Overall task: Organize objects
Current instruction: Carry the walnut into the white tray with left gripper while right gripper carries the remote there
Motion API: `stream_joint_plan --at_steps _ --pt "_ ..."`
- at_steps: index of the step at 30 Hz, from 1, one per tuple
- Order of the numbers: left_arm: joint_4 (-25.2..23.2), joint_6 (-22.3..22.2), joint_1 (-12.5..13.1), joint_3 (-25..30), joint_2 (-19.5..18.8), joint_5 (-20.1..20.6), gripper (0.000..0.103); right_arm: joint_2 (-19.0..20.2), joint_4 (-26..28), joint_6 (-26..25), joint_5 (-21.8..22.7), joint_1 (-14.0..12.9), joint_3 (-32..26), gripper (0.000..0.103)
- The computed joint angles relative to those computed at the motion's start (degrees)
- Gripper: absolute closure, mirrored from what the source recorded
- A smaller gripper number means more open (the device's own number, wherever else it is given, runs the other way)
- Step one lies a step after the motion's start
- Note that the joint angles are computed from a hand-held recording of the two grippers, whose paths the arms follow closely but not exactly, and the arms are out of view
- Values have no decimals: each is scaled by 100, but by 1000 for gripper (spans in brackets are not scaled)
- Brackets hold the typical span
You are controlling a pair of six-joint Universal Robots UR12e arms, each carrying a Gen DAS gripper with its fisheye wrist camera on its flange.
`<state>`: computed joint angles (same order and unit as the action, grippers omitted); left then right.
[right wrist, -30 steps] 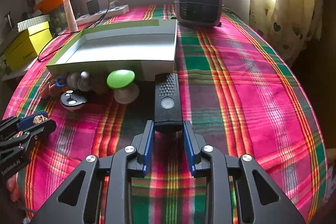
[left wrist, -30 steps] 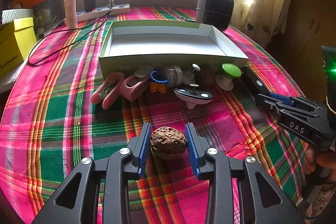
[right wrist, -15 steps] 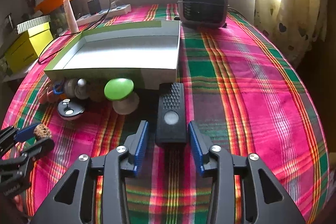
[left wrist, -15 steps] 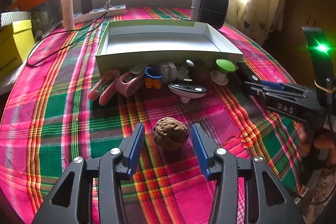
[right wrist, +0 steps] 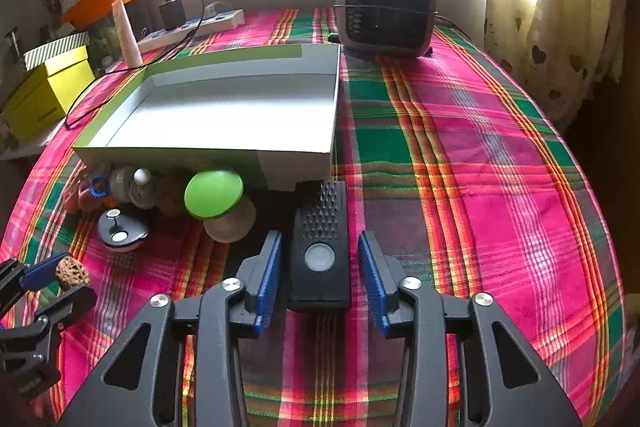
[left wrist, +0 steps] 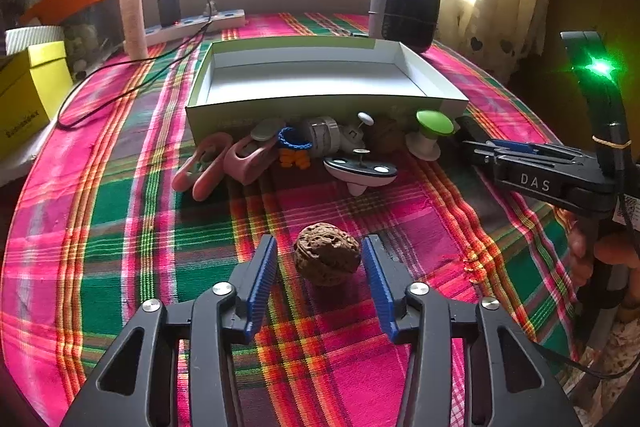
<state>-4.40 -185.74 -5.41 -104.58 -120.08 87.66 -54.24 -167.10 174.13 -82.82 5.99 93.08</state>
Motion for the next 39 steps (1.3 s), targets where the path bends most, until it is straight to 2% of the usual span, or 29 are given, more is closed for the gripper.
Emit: stream_joint_plan --at_steps 6,19,39 --pt "-67 -73 -22 40 -8 125 72 9 -3 -37 6 5 -12 75" --pt "-163 -107 -13 72 -6 85 73 -37 -208 -63 35 2 61 75" --pt "24 -79 36 30 114 -78 73 -240 -411 -43 197 -40 326 75"
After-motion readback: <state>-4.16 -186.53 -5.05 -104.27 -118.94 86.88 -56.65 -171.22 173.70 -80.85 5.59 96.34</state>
